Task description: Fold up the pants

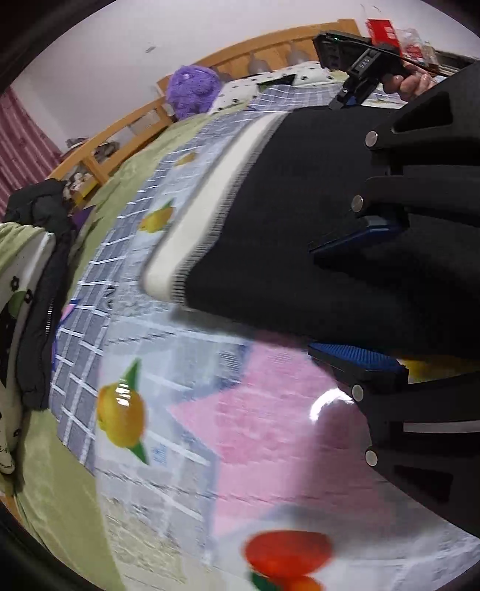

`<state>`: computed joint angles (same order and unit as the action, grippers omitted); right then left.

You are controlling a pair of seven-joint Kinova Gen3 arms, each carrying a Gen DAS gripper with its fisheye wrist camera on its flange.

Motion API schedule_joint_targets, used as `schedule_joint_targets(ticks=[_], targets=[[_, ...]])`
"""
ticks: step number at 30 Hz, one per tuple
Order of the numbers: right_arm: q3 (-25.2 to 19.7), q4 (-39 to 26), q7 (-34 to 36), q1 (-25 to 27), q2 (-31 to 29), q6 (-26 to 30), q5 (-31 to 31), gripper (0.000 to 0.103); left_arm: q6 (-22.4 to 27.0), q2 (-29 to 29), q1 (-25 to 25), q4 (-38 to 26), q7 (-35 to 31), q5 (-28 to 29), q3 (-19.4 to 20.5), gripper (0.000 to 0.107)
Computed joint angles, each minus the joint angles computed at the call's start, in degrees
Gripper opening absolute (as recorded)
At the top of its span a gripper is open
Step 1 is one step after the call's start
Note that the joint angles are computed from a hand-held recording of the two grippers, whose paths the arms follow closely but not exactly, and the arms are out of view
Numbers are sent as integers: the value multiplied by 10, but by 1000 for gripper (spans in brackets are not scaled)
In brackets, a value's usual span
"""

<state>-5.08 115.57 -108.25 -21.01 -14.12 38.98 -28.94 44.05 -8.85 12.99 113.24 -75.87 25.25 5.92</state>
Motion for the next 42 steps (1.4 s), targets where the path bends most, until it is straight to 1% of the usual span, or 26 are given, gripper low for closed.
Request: schedule_joint_targets(ticks=[2, 4, 7, 10, 12, 14, 17, 20, 22, 25, 27, 28, 29, 32, 36, 37, 38, 39, 40, 41, 42], targets=[[-8, 25, -13, -1, -27, -6, -3, 37, 2, -25, 6, 25, -13, 15, -5, 45], [-7, 49, -24, -6, -57, -12, -13, 37, 9, -51, 10, 42, -12, 17, -4, 45], [-17, 73, -52, -13, -89, -7, -17, 37, 17, -88, 19, 71, -15, 32, -13, 45], [-50, 82, -89, -12, -111, 0, 3, 37, 24, -122, 26, 97, -22, 48, -24, 45], [-79, 81, -119, -8, -122, 8, 27, 37, 31, -147, 29, 112, -22, 54, -28, 45], [-102, 78, -144, -7, -130, 20, 50, 37, 42, -168, 37, 124, -33, 65, -42, 46], [-118, 81, -173, -9, -141, 23, 70, 37, 60, -187, 39, 133, -46, 74, -54, 46], [-109, 85, -181, -20, -152, 12, 78, 37, 73, -215, 33, 142, -47, 67, -47, 46], [-101, 90, -184, -26, -156, 1, 76, 37, 86, -226, 37, 145, -59, 64, -53, 46], [-97, 89, -188, -30, -145, -4, 80, 37, 96, -239, 35, 146, -63, 55, -39, 46], [-100, 86, -191, -30, -139, -6, 85, 37, 98, -249, 30, 147, -57, 46, -24, 46], [-101, 86, -193, -31, -137, -7, 87, 37, 100, -253, 28, 146, -53, 40, -17, 43], [-101, 86, -195, -32, -136, -9, 88, 37, 102, -252, 26, 143, -50, 35, -12, 43], [-99, 87, -199, -35, -135, -12, 90, 37, 98, -256, 30, 144, -51, 35, -19, 43], [-103, 86, -207, -35, -133, -12, 96, 37, 97, -260, 22, 143, -35, 25, -4, 43], [-105, 86, -209, -35, -132, -13, 98, 37, 94, -262, 15, 141, -24, 19, 8, 42], [-109, 85, -213, -33, -131, -13, 100, 37, 87, -266, 7, 138, -12, 9, 21, 32], [-112, 84, -217, -30, -130, -12, 104, 35, 81, -266, 8, 137, -9, 6, 24, 24], [-117, 82, -221, -27, -131, -9, 110, 31, 79, -266, 11, 133, -6, 3, 27, 14], [-128, 79, -229, -19, -134, -6, 120, 25, 77, -271, 4, 130, 5, -9, 41, 14], [-134, 75, -232, -16, -135, 0, 129, 24, 81, -271, -7, 123, 21, -27, 60, 14]])
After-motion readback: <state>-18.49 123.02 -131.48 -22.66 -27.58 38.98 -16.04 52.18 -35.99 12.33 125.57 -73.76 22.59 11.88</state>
